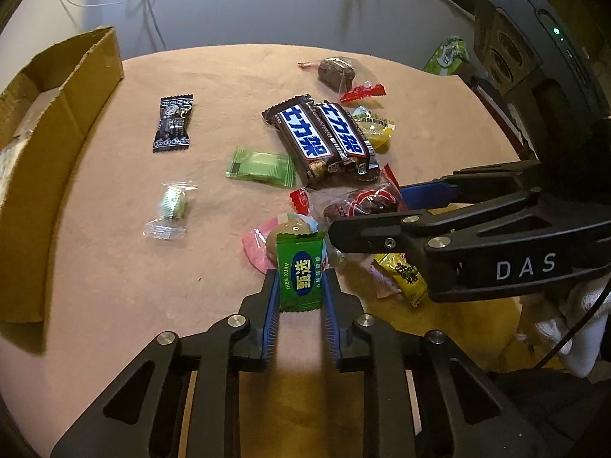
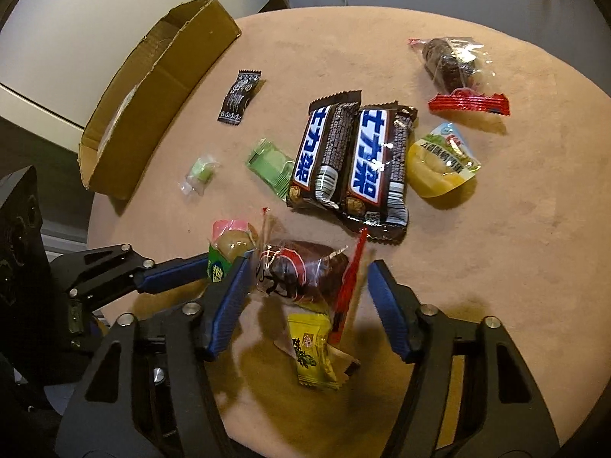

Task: Organize snacks
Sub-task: 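Grasp the green candy with the left gripper while the right gripper grasps the chocolate bag, then carry the green candy and chocolate bag to the box and release both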

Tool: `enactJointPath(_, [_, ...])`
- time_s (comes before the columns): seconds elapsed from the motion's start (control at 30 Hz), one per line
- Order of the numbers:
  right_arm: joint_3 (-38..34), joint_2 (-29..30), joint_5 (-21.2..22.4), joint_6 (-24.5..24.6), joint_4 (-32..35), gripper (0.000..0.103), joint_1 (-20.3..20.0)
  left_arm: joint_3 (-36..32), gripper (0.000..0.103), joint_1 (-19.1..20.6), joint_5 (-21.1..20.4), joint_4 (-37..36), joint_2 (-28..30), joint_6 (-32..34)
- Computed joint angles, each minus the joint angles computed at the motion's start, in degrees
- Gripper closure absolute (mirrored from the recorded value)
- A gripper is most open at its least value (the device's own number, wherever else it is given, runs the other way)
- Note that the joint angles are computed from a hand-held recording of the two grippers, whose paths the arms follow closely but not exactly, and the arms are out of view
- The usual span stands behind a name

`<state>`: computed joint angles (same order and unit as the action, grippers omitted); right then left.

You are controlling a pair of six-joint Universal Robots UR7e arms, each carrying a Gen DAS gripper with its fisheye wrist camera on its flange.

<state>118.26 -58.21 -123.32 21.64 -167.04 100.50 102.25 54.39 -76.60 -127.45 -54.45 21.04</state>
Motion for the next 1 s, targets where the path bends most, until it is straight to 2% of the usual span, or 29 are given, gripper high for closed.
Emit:
enactJointPath(0.07, [0.03,-0.09,0.37,-0.04,-0.13,0.046,-0.09,-0.09,0.083,0.08,-0.13,-0.03,0.11,0.17])
enactJointPath(0.37, [0.75,-0.73,0.37,0.07,-0.5,0.05,0.26,-0.72,0.084,0.71,-1.9,1.23,-0.38,-0.92])
enactJointPath(0.73, [2.88,-2.67,0.43,1.14,-2.27,0.053,0.84,-1.63,0.084,1.37,-3.42,2.33,-1.16,-1.85])
enactJointPath(0.87, [3.69,-3.73,1.93,1.93,-4.29,0.053,0.84,-2.23,0.084,1.45,-3.88,2.28,-1.19,-2.19])
enactJointPath(1.0, [3.13,-4.13,1.05,1.98,-3.98,0.053,1.81,-2.85,0.084,1.53,-4.24,2.36,-1.57,-2.65])
